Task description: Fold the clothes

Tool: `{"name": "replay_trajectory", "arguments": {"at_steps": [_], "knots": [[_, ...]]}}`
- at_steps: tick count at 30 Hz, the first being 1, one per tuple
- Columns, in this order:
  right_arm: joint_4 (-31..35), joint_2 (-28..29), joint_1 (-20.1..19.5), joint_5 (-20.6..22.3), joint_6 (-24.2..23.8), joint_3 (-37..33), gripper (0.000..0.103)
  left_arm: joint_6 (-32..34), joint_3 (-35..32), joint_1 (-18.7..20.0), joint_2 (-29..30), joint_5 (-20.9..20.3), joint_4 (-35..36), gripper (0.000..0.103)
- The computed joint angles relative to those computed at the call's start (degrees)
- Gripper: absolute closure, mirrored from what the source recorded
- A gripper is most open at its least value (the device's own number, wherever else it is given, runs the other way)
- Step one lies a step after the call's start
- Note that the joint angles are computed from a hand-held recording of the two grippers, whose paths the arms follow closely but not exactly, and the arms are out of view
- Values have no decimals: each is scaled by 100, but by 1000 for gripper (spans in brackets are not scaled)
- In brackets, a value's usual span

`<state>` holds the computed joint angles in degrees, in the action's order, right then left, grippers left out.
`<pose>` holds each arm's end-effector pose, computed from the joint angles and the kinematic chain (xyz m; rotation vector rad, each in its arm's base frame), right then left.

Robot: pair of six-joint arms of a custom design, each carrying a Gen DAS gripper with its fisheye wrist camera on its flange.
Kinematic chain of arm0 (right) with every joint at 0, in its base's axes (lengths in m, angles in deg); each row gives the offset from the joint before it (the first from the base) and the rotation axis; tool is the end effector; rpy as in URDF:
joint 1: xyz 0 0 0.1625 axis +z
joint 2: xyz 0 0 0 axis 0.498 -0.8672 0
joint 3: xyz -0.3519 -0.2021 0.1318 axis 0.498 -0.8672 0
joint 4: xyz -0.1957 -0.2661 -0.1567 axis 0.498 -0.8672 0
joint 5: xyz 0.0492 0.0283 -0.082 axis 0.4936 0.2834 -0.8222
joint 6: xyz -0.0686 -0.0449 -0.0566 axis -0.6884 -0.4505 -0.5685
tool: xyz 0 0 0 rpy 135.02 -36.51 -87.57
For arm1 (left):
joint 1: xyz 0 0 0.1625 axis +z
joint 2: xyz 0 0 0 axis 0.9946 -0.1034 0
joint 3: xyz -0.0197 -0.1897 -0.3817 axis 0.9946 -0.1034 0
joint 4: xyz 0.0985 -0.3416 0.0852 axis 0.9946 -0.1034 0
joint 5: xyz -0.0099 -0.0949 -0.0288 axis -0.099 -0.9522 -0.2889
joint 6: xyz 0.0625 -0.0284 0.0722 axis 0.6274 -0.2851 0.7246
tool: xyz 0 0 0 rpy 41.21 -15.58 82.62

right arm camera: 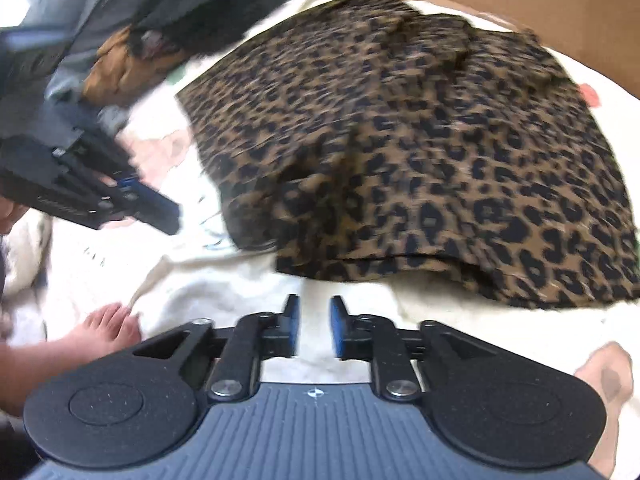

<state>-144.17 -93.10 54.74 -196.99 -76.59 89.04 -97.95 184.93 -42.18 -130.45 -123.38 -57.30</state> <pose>0.0721 -0.2959 0.3795 0.5227 -2.6127 0.3761 -0.2660 -0.4540 0.2194 0.9577 2.6120 0.1113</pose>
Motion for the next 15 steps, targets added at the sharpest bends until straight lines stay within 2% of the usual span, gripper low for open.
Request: {"name": "replay_trajectory", "arguments": {"at_steps": [2,9,15], "knots": [[-198,-127,-199,59,27,28,63,-89,-43,67,-51,209,29,94],[-740,-507,-982,238,92,-34,63,-263,-304,335,-12,920,-98,90],[-1721,-551,-1734,341,-3,-56,63,-510,-297,560,-19,1501,-434,82]]}}
